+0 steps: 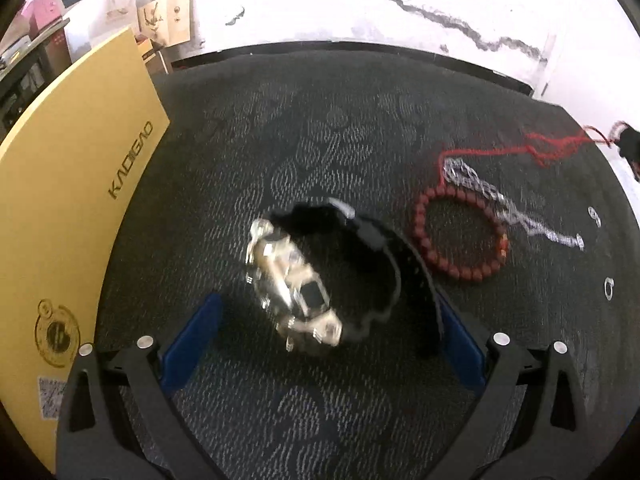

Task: Organize jewelry
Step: 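Grasp the black-gold watch with the left gripper while the right gripper grasps the red-cord pendant, then carry the watch and pendant into the white box with both grippers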

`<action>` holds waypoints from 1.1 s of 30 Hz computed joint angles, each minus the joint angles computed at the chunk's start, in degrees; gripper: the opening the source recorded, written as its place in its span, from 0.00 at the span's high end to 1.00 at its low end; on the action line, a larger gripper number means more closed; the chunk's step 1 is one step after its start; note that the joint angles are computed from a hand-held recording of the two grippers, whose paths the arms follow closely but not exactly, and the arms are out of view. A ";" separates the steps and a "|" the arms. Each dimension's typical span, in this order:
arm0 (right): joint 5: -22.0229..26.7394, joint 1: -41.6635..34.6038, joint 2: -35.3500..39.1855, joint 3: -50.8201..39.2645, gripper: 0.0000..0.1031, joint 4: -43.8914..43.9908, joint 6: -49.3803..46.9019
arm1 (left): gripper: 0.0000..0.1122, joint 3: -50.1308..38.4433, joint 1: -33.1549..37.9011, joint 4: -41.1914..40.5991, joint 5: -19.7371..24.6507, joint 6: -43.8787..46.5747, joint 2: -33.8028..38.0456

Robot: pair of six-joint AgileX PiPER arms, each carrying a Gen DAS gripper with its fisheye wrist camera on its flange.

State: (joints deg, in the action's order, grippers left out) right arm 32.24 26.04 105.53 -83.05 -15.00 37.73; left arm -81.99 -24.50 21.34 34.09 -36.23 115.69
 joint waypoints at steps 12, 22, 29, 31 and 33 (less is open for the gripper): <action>-2.00 -0.16 -3.52 2.53 0.69 -0.98 1.39 | 0.45 2.92 -0.76 2.79 0.64 -6.50 -3.92; 1.65 3.15 -4.70 1.08 0.69 -6.24 6.09 | 0.45 -3.44 0.02 -5.10 11.78 9.40 -13.22; 5.20 7.02 -3.94 -3.22 0.69 -9.30 8.67 | 0.45 -6.28 5.93 -8.10 16.83 19.52 -23.58; 6.05 7.86 -3.23 -4.84 0.69 -9.53 8.94 | 0.45 -5.80 9.25 -7.56 17.05 21.35 -26.12; 7.33 8.94 -1.87 -7.39 0.69 -9.78 8.76 | 0.45 -5.11 12.81 -7.55 16.95 22.47 -27.76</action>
State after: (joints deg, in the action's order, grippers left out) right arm 39.57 34.98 103.66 -90.44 -24.78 46.49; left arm -87.10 -11.69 13.80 51.03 -13.76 87.93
